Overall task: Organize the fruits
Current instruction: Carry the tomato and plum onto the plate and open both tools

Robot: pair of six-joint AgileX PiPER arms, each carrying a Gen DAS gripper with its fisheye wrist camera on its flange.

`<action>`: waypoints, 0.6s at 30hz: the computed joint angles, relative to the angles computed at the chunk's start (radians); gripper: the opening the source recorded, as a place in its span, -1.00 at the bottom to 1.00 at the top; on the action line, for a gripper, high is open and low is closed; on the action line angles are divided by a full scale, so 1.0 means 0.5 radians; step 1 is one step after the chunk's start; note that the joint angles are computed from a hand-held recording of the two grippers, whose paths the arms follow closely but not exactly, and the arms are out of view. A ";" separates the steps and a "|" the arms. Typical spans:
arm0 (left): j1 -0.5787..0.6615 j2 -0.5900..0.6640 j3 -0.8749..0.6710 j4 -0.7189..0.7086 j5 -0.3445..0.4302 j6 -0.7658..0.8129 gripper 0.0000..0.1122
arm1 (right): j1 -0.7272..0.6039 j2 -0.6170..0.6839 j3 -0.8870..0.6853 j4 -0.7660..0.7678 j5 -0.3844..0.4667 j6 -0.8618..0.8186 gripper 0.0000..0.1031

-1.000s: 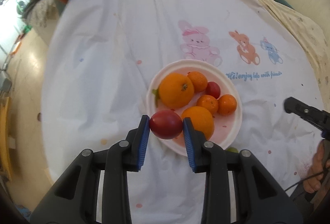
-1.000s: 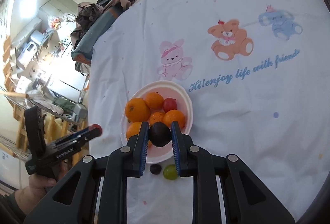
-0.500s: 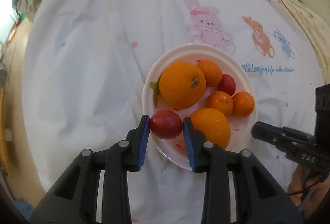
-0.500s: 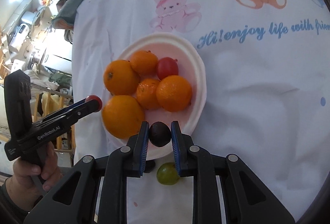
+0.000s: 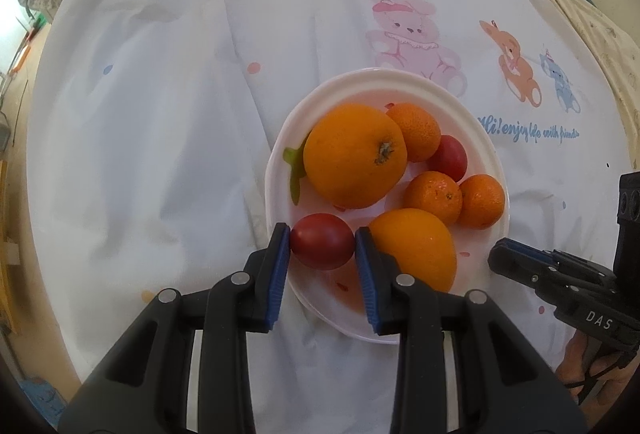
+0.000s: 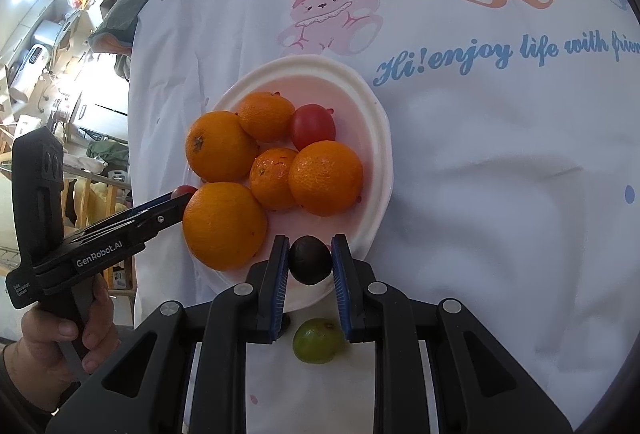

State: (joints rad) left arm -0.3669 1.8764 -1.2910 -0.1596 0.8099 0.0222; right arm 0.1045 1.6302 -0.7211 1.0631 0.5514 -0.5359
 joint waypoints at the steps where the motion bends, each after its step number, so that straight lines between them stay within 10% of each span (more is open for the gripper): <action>1: -0.004 0.000 0.000 0.011 -0.001 -0.005 -0.48 | 0.000 0.001 -0.003 -0.007 0.000 0.006 -0.56; 7: -0.033 -0.011 0.008 0.072 -0.008 -0.031 -0.42 | 0.006 -0.016 -0.002 0.005 -0.010 -0.006 -0.55; 13: -0.005 -0.024 0.005 0.086 0.000 -0.075 0.41 | 0.034 -0.060 -0.009 -0.020 -0.043 0.006 -0.49; 18: 0.019 -0.043 0.012 0.005 0.010 -0.023 0.51 | 0.034 -0.167 0.025 -0.052 -0.124 0.078 0.46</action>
